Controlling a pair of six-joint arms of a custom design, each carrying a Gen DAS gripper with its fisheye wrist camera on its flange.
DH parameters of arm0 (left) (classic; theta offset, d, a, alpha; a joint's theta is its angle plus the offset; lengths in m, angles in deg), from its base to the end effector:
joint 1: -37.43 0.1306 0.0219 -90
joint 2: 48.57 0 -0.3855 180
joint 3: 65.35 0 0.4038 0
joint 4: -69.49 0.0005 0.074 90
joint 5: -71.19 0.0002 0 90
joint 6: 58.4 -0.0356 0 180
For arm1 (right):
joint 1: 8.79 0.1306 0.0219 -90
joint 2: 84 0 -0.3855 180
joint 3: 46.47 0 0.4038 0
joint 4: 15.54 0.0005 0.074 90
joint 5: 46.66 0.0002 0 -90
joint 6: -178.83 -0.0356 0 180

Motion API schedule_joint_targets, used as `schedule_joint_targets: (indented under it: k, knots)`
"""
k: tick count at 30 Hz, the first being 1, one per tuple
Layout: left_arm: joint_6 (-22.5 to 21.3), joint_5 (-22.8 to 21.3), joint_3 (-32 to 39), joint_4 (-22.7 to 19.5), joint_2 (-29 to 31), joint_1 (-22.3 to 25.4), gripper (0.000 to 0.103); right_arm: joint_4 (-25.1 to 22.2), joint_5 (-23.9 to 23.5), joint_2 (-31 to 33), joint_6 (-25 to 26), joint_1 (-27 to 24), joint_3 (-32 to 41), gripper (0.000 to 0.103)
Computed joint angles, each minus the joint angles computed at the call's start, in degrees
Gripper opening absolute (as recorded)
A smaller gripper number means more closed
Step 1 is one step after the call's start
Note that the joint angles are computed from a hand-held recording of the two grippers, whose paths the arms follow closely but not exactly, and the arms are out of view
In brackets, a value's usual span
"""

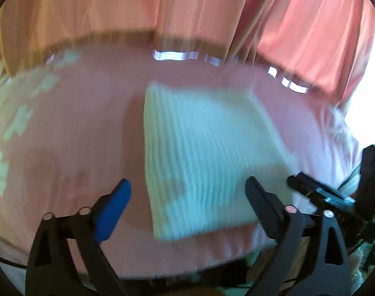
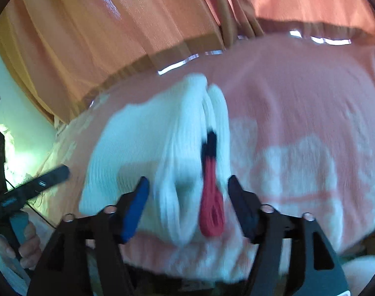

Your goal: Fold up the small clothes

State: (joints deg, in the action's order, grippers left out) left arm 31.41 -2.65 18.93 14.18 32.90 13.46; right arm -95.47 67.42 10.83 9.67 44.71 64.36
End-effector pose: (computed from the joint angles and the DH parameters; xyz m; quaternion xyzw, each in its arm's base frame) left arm 0.3921 -0.1857 0.4457 0.2404 0.9073 -0.1958 0.2840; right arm 0.3030 0.3843 0.5303 0.2575 0.9186 0.1204 0.2747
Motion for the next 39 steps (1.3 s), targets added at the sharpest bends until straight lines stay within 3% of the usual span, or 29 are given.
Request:
schedule_joint_targets:
  k: [3,7,9,10,11,13,14,17,24,28,30,32,33,34,35,36,37,39]
  knots:
    - [2.27,2.67,4.53,0.03,5.6,0.2,0.098,4.29,-2.54,-0.28,2.44,-3.67,-2.64,0.074]
    - [6.27,7.75,10.7,-5.29,16.2,1.78,0.097,12.0,-11.4,-0.98,1.21,-8.27,-9.28,0.076]
    - [7.6,10.92,10.96,-6.73,18.72,2.55,0.087,15.4,-13.11,-1.72,-0.37,-8.91,-12.15,0.075]
    - [7.89,12.72,10.44,-6.34,19.05,2.63,0.082,15.8,-12.92,-1.94,-0.62,-8.88,-12.58,0.069]
    - [8.45,14.24,10.0,-5.91,19.53,2.99,0.071,16.22,-13.0,-2.17,-0.92,-8.9,-12.92,0.052]
    - [8.8,16.53,9.39,-5.62,19.28,3.53,0.055,17.28,-12.84,-2.69,-1.17,-8.88,-12.96,0.038]
    - [8.51,17.23,9.8,-6.01,19.2,3.67,0.047,16.32,-12.0,-2.25,-0.45,-8.65,-11.57,0.032]
    - [6.3,18.15,10.76,-6.54,17.14,3.84,0.04,14.88,-8.32,-0.99,1.41,-7.29,-7.12,0.027]
    - [1.08,24.62,17.12,-8.42,10.58,10.09,0.04,6.39,2.63,10.12,15.85,-4.6,20.83,0.026]
    - [-1.24,26.61,21.15,-7.31,8.29,14.85,0.042,5.02,5.75,17.78,24.01,-3.99,36.64,0.027]
    - [-2.0,25.75,21.69,-5.57,7.95,16.82,0.044,4.45,5.02,22.23,26.51,-4.48,42.8,0.029]
    - [-2.07,21.55,20.44,-2.06,8.4,17.3,0.059,8.7,3.73,22.32,26.16,-5.31,38.74,0.042]
    - [-3.6,17.96,19.23,-0.21,9.39,17.36,0.064,12.24,2.64,21.85,27.18,-5.88,33.9,0.044]
    - [-3.96,11.88,17.01,2.64,10.65,17.02,0.074,12.89,1.68,22.22,27.72,-6.4,31.31,0.046]
    - [-3.83,8.1,15.88,3.93,11.79,16.54,0.076,10.67,1.31,23.43,27.27,-6.62,30.27,0.046]
    - [-4.3,3.35,15.45,3.0,14.15,16.2,0.075,6.09,0.55,25.25,25.54,-6.82,30.01,0.044]
    - [-3.99,0.59,15.66,0.2,16.35,16.5,0.068,4.38,-1.11,25.21,23.02,-6.91,28.01,0.034]
    - [-2.92,3.38,14.3,-1.9,16.65,18.44,0.065,9.0,-3.62,20.67,19.03,-6.52,19.87,0.031]
